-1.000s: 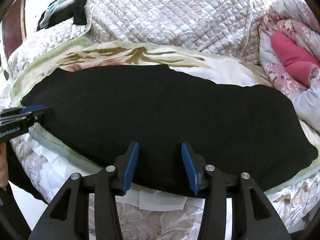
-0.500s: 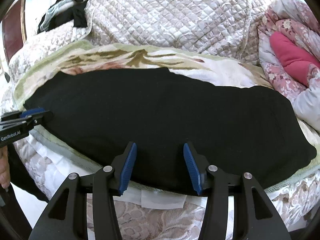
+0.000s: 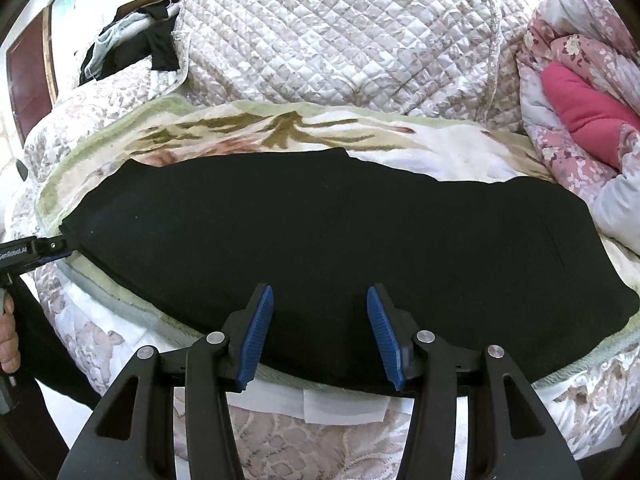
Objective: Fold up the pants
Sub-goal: 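Grasp the folded pants edge with the left gripper while the right gripper hovers open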
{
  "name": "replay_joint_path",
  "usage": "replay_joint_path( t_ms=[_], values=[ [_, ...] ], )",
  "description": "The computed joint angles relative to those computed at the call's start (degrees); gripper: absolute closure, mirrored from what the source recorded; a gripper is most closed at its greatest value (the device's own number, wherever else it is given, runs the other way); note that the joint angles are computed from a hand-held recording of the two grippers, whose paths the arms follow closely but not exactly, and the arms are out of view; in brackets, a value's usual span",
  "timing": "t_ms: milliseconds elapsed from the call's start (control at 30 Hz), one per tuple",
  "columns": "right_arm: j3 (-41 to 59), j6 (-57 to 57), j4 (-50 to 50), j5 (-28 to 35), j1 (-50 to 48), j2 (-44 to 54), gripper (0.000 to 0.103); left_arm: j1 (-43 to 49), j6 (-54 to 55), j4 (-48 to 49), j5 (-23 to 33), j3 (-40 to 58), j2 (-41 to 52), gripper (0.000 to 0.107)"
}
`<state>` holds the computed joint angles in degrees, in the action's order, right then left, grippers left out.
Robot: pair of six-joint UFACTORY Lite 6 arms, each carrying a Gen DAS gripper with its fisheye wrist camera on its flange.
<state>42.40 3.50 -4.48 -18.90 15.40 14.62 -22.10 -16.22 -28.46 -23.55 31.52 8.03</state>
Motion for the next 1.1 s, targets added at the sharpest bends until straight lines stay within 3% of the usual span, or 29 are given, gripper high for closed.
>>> replay_joint_path(
  t_ms=[200, 333, 500, 667, 733, 767, 800, 867, 1100],
  values=[
    [-0.06, 2.96, -2.55, -0.27, -0.79, -0.12, 0.053, 0.84, -10.86, 8.45, -3.66, -5.52, -3.09, 0.070],
    [0.54, 5.45, -4.42, -0.51, -0.99, 0.09, 0.053, 4.78, -16.42, 15.92, -3.13, -1.48, 0.80, 0.067],
    [-0.10, 6.13, -4.69, -1.25, -1.66, -0.56, 0.053, 6.84, -20.24, 18.62, -3.41, 0.78, 2.93, 0.067],
    [-0.02, 8.03, -5.42, -1.22, -2.27, -0.77, 0.053, 4.12, -3.62, 2.90, -0.63, 6.05, 5.86, 0.068],
    [-0.14, 8.55, -5.34, -1.21, -2.51, -1.13, 0.053, 4.54, 1.40, -1.25, 0.99, 8.61, 7.28, 0.076],
    [-0.18, 9.35, -5.85, -1.08, -2.81, -1.27, 0.053, 4.81, 3.42, -2.94, 1.94, 9.97, 8.07, 0.090],
    [-0.19, 10.13, -6.48, -0.97, -3.15, -1.38, 0.053, 5.34, 3.88, -3.01, 3.22, 11.00, 8.53, 0.097],
    [-0.52, 11.54, -7.49, -0.84, -4.03, -1.97, 0.053, 5.75, 3.80, -2.11, 4.79, 12.53, 8.55, 0.100],
    [-1.73, 20.32, -14.26, -1.69, -7.76, -3.96, 0.053, -0.32, 30.31, -20.09, 8.70, 23.69, 9.30, 0.100]
  ],
)
